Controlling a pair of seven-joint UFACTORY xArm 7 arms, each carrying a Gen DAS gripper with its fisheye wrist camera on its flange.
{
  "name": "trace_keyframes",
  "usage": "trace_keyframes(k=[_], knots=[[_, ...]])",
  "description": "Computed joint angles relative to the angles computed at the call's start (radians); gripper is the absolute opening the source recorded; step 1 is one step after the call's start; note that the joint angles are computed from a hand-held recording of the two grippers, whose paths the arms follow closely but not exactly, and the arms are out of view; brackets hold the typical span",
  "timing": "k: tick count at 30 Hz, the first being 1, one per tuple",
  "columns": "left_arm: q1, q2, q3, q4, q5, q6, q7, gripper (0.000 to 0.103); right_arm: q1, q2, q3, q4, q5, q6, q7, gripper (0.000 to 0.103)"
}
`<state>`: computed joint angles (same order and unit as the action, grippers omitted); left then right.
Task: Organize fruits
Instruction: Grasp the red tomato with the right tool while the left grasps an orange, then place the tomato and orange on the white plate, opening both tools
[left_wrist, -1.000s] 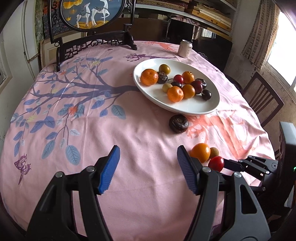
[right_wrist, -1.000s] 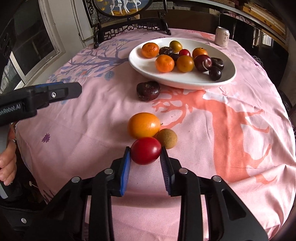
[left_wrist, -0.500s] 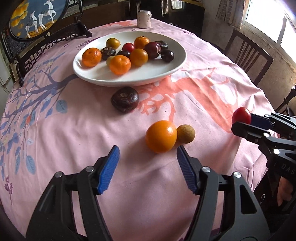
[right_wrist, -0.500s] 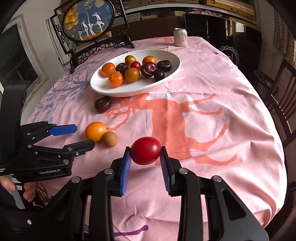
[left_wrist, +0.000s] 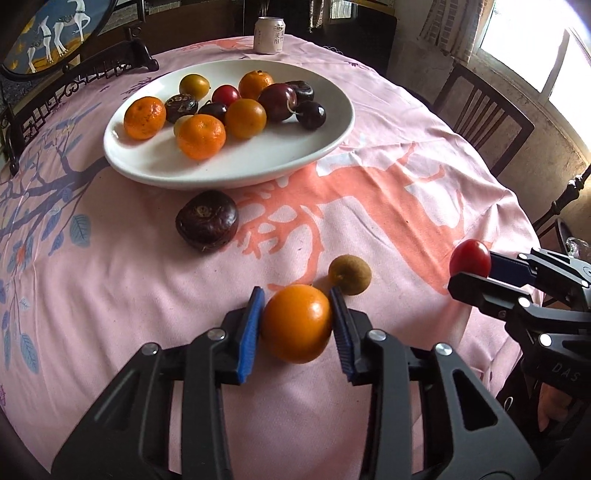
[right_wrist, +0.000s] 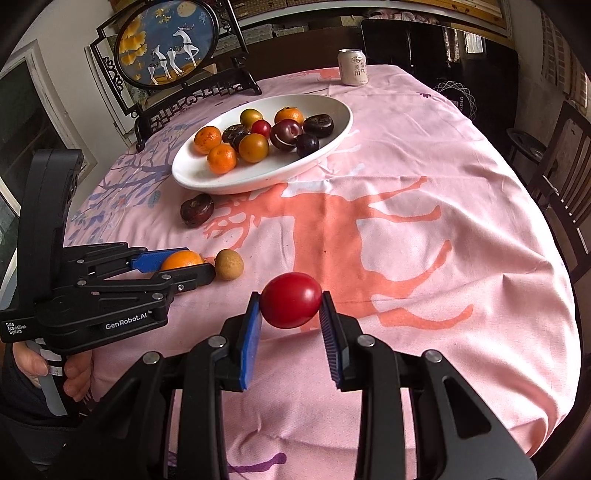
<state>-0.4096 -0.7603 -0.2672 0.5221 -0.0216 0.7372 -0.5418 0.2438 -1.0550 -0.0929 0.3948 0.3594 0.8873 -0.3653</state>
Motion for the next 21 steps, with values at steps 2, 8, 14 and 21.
trace_keyframes(k=[2,8,14,21], knots=[[-0.005,-0.029,0.006,-0.011,-0.008,0.004,-0.005,0.036,0.007,0.0,0.005,0.001,0.002,-0.004,0.0,0.032],[0.01,-0.136,0.009,-0.029,-0.003,0.045,-0.025,0.036,0.031,0.013,0.03,0.011,0.002,-0.014,0.012,0.032],[0.079,-0.164,0.037,0.019,0.05,0.088,0.033,0.036,0.058,0.05,0.051,0.033,-0.007,-0.021,0.023,0.032],[0.25,0.087,0.064,0.225,0.141,0.047,0.081,0.036,0.091,0.248,0.085,0.169,-0.025,-0.169,-0.015,0.032]])
